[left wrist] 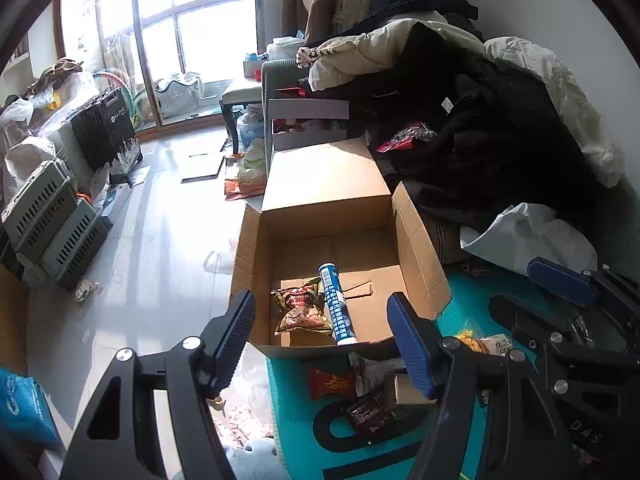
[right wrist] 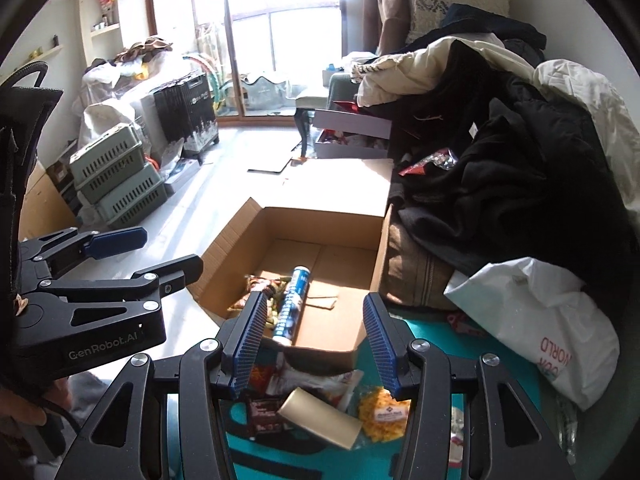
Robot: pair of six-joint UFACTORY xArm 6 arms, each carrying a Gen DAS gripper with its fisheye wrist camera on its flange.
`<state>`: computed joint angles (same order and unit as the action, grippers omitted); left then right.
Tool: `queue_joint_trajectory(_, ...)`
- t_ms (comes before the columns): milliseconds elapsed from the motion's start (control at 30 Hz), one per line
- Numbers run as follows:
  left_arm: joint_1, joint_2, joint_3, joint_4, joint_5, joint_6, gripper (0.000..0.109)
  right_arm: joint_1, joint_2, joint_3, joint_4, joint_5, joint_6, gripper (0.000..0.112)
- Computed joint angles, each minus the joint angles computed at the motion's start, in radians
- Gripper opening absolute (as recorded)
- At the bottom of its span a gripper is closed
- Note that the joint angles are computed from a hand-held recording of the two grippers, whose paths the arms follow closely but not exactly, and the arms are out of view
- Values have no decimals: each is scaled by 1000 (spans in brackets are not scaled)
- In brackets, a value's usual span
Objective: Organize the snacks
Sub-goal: 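Move the right tool back to the mat and grasp the clear zip bag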
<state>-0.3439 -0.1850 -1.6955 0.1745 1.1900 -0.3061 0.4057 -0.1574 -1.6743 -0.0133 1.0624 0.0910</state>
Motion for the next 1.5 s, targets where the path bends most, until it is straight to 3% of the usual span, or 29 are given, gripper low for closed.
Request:
queue_joint_trajectory(767,-141,-428,402,-19,68,-85,67,163,-392,383,-118,126,264,60)
queue_joint_trajectory(1367,-197,-595,634,-111,167,-140,67,218,-568,684,19,248,425,61)
queue_joint_trajectory(1500,-180,-608,654,-137,183,-141,67,200,-579,741,72,267,452,77)
